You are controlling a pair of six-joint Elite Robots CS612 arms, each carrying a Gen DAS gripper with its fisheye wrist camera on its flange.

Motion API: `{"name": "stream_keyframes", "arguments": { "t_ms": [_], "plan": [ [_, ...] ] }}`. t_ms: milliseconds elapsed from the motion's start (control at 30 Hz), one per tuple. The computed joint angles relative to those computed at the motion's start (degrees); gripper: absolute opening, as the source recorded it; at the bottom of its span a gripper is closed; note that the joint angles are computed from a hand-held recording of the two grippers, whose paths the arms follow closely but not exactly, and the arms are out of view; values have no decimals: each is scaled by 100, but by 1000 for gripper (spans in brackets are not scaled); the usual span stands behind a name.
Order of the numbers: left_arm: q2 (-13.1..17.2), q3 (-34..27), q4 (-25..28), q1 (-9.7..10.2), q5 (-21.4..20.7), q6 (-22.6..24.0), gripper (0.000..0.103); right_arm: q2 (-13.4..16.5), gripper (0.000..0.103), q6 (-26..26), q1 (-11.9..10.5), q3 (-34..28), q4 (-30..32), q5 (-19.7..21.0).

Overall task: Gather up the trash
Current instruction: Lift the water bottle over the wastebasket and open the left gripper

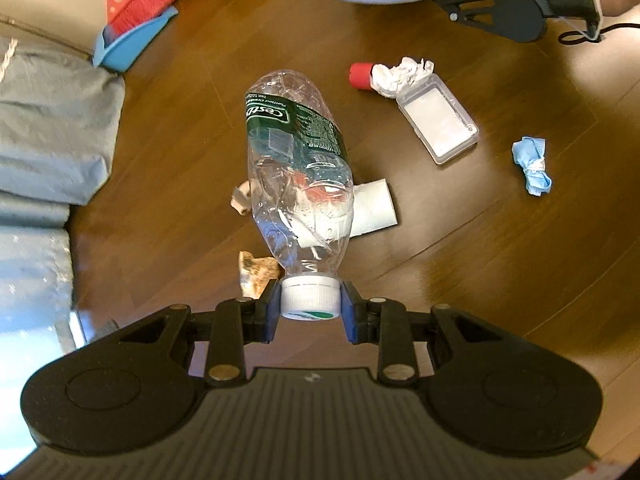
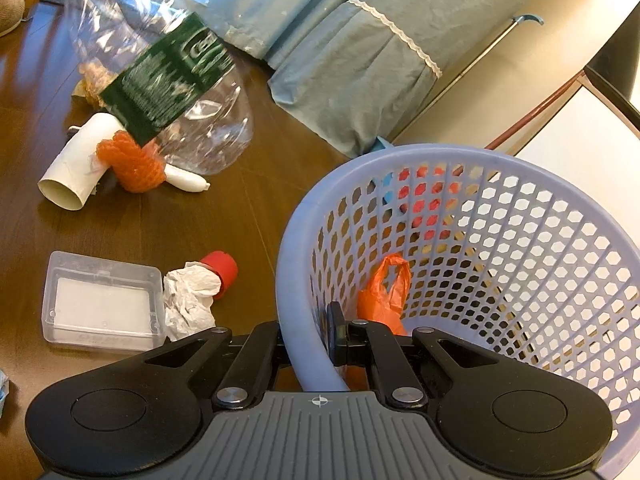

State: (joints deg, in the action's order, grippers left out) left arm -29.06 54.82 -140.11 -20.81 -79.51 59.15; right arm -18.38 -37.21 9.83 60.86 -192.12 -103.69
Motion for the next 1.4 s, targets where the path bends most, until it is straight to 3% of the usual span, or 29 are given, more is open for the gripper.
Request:
{"name": "stream_keyframes", "arguments": {
  "t_ms": [800, 933, 1167, 1400],
  "plan": [
    [-185, -246, -10, -253, -827, 480, 26, -28, 2, 90, 10, 48, -9, -45],
    [-226, -234, 23, -298, -814, 552, 26, -23, 2, 144, 10, 47, -12, -42],
    [-361, -123, 69, -259, -710, 547, 26, -19, 2, 168, 14, 31, 6, -31],
    [-603, -25, 61, -233, -953, 586, 26, -26, 2, 143, 15, 39, 24, -40]
  ]
}}
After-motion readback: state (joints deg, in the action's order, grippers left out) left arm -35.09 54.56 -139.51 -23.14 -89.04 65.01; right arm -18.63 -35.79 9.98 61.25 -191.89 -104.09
